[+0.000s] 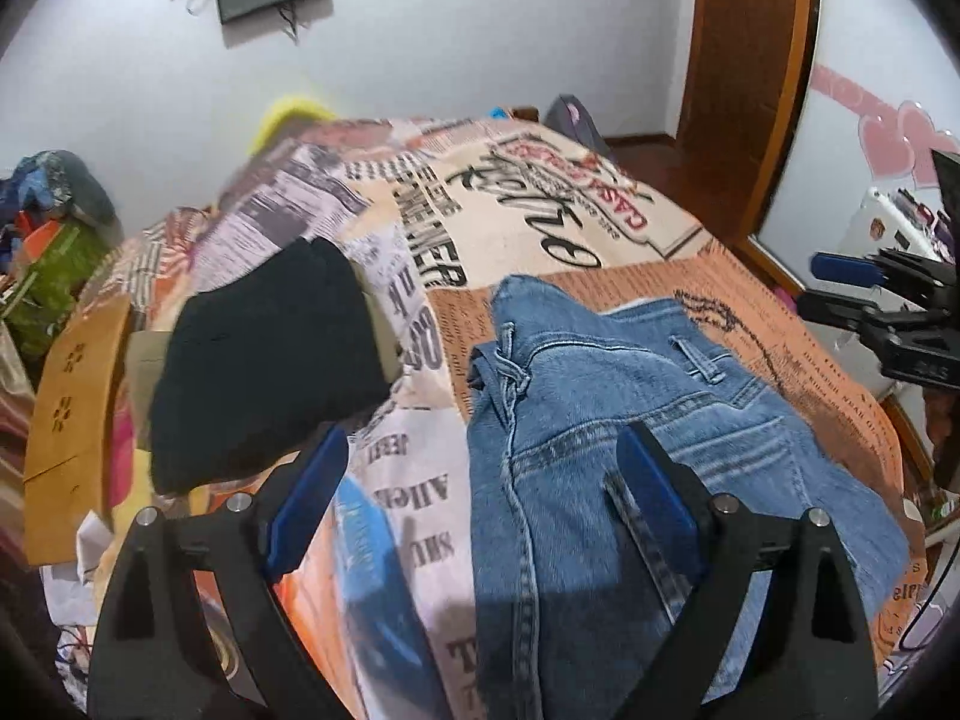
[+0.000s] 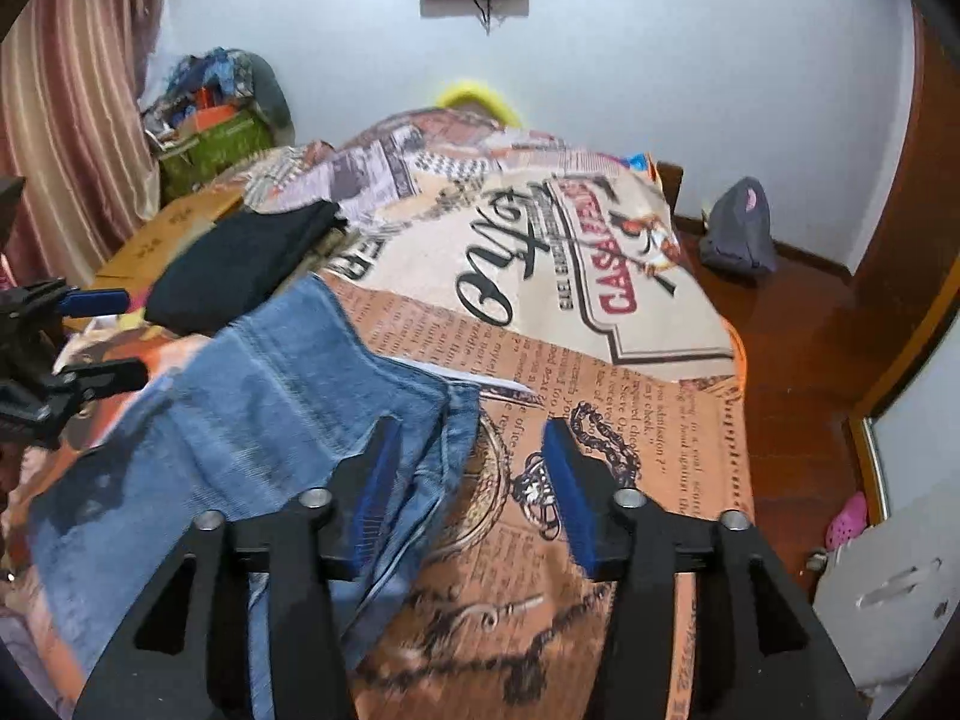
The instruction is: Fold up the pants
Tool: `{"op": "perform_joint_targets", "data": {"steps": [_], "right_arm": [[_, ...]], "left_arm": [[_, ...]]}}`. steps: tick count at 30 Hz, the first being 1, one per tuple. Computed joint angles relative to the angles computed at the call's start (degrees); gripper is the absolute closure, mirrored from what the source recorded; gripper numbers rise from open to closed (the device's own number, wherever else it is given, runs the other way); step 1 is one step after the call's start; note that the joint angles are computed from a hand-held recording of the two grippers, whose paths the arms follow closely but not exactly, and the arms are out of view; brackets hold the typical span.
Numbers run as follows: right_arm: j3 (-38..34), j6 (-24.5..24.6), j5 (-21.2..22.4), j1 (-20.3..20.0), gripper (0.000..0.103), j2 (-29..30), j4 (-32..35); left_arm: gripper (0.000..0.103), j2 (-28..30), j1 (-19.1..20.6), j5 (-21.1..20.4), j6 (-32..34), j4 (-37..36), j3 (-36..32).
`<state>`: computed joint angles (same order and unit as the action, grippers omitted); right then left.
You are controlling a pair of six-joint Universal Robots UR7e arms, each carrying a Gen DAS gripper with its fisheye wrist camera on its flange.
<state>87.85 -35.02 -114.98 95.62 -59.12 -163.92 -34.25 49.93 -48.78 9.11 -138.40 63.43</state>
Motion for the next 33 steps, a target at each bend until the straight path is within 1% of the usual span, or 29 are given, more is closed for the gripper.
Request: {"op": "perform_joint_targets", "data": {"steps": [2,4,7,8,10,13,17,19,21,23,25,28,30,33], "right_arm": [[2.3,-0.6,-0.2,0.9,0.049,-1.7,-1.5],[4.4,-0.6,0.4,1.6,0.047,-3.3,-1.9],[6.7,0.3,1.1,2.0,0.034,-4.6,-2.6],[7.5,0.5,1.4,2.1,0.032,-4.9,-3.3],[9.3,1.6,2.5,1.9,0.032,-5.7,-3.2],[10.3,4.4,3.2,1.2,0.032,-6.0,-0.6],[10.4,9.1,3.0,0.2,0.032,-5.4,3.0],[9.3,12.2,4.5,-0.9,0.032,-5.0,6.6],[8.1,14.2,6.0,-1.8,0.032,-4.5,9.6],[6.9,15.0,7.4,-2.7,0.032,-3.7,11.9],[5.7,15.5,10.2,-3.6,0.031,-3.2,14.0],[4.7,16.1,12.5,-4.5,0.025,-2.8,16.0],[3.5,16.7,14.5,-5.2,0.024,-2.2,18.1],[1.8,18.0,17.4,-6.2,0.02,-1.5,21.6]], "left_arm": [[0.011,-1.5,-0.4,-0.2,-0.5,-1.2,2.2],[0.011,-3.2,-0.7,-1.5,-1.4,-1.1,4.4],[0.011,-5.2,-1.2,-2.3,-2.6,-1.8,7.8],[0.011,-5.7,-1.1,-3.0,-3.1,-1.7,8.5],[0.011,-6.1,-0.9,-4.2,-4.9,-0.1,9.0],[0.011,-6.0,-0.1,-6.4,-7.9,3.8,8.1],[0.011,-4.1,1.2,-7.7,-10.6,8.9,5.0],[0.011,-2.9,2.0,-8.5,-11.4,11.2,2.9],[0.011,-1.8,2.9,-10.4,-12.4,13.3,0.8],[0.011,-0.6,4.1,-13.3,-14.1,15.9,-1.9],[0.011,0.5,5.3,-16.5,-15.4,17.9,-4.4],[0.01,2.2,6.7,-20.4,-16.8,21.1,-8.0],[0.005,3.3,7.4,-22.5,-17.2,22.9,-10.1],[0.004,4.6,7.9,-24.0,-16.2,24.8,-12.6]]}}
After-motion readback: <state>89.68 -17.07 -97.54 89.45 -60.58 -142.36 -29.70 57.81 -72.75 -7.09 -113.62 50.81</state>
